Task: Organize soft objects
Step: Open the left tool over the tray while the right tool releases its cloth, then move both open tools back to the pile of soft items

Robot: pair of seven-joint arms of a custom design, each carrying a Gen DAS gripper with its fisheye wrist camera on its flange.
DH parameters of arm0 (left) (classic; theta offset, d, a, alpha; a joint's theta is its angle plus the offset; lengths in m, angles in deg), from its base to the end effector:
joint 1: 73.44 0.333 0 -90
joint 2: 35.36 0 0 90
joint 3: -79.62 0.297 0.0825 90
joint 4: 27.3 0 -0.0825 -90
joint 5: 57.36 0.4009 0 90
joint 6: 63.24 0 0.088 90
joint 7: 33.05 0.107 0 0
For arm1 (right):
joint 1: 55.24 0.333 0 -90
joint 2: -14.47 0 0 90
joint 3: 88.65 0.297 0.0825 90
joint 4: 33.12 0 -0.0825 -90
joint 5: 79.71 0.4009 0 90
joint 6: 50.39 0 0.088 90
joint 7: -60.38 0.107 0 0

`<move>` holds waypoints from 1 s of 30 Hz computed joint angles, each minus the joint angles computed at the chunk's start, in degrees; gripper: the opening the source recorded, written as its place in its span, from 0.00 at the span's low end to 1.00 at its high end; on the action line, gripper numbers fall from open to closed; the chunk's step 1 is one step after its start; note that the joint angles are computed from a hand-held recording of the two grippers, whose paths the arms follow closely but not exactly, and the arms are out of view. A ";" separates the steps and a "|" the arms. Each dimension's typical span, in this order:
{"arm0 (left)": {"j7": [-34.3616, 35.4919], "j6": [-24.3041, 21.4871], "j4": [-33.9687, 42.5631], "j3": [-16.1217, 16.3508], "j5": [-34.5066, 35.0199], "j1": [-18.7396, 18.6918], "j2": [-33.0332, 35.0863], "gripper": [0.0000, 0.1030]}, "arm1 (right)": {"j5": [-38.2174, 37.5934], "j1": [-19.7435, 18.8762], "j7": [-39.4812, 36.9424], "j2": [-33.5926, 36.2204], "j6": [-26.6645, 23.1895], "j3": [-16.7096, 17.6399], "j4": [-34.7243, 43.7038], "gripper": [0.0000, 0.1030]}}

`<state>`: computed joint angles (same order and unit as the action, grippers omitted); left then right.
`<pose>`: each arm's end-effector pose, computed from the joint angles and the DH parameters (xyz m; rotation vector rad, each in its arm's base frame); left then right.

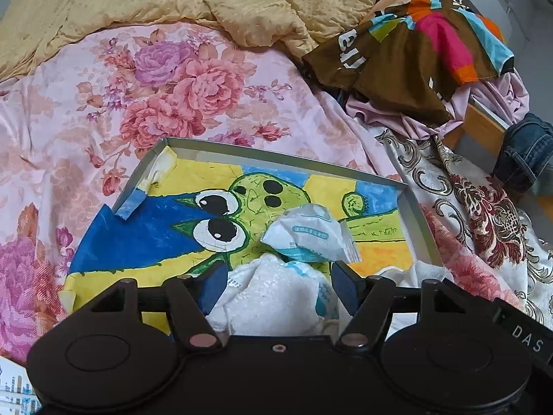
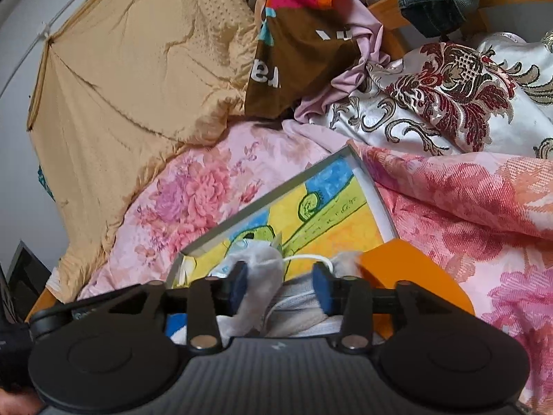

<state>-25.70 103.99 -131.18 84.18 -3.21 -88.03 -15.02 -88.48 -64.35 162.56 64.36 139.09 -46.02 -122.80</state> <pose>0.6610 -0.1730 0.3853 -2.0495 1.3616 -0.8898 0.6914 0.2943 0.3313 -1.4407 1.4166 -0.1118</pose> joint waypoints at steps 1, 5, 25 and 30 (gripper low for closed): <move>-0.30 0.05 -0.29 0.10 0.06 -0.04 -0.26 0.69 | -0.33 -0.67 -0.20 -0.01 -0.70 0.72 -0.24 0.51; -2.14 -0.37 -1.82 0.27 1.63 -0.26 -1.83 0.73 | 0.57 -1.48 -1.22 -1.61 -1.81 1.08 -1.75 0.64; -14.55 -4.93 -13.37 -7.34 14.27 4.46 -13.84 0.89 | -2.99 3.29 3.60 -19.33 7.76 -11.11 -17.39 0.94; -19.70 -6.37 -17.51 -10.46 19.21 5.97 -18.74 0.93 | -5.67 3.99 7.14 -25.27 11.81 -13.35 -24.02 0.97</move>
